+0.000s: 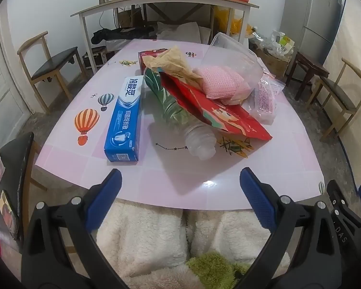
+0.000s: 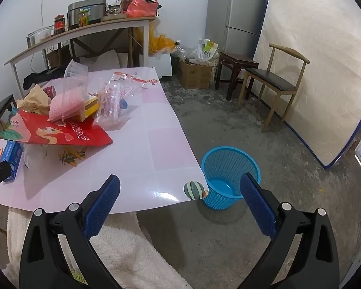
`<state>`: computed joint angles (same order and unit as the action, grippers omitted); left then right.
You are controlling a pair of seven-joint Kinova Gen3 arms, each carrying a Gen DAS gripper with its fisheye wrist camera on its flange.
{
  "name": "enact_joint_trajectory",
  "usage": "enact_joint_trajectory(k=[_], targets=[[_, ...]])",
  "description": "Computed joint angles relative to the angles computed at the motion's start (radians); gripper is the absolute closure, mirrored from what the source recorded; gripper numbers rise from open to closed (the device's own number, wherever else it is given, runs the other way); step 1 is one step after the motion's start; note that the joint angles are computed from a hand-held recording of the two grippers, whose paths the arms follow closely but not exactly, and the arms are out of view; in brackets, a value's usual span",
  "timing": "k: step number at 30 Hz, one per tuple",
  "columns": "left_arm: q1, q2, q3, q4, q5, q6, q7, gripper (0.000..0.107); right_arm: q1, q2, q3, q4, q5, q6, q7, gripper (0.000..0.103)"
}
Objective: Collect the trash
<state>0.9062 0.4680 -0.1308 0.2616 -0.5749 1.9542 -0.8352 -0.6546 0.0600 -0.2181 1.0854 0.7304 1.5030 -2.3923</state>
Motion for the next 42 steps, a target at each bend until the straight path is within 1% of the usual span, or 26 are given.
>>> enact_joint_trajectory(k=[2, 3, 6, 23, 27, 37, 42], targets=[[0.001, -0.003, 0.0, 0.007, -0.001, -0.005, 0.005, 0.013, 0.0, 0.0, 0.0, 0.002, 0.0, -0.002, -0.001, 0.006], [-0.003, 0.006, 0.002, -0.014, 0.0, 0.01, -0.005, 0.013, 0.001, 0.0, 0.0, 0.002, -0.001, -0.002, 0.0, 0.006], [-0.002, 0.008, -0.003, -0.018, 0.003, 0.012, -0.007, 0.013, 0.0, 0.0, 0.0, 0.001, 0.0, -0.001, 0.0, 0.006], [-0.002, 0.001, -0.001, -0.004, 0.005, 0.003, 0.001, 0.013, -0.003, -0.001, -0.002, 0.0, 0.003, 0.001, 0.0, 0.006], [-0.002, 0.001, -0.001, -0.004, 0.004, 0.003, 0.001, 0.013, 0.001, 0.0, 0.002, -0.021, -0.003, 0.01, 0.019, 0.006], [-0.002, 0.001, 0.0, -0.003, 0.004, 0.003, 0.001, 0.013, -0.002, 0.0, 0.0, -0.007, 0.001, 0.003, 0.007, 0.006], [-0.002, 0.0, 0.0, 0.0, 0.003, 0.001, 0.002, 0.013, -0.006, 0.007, 0.003, -0.025, 0.003, 0.01, 0.015, 0.006]])
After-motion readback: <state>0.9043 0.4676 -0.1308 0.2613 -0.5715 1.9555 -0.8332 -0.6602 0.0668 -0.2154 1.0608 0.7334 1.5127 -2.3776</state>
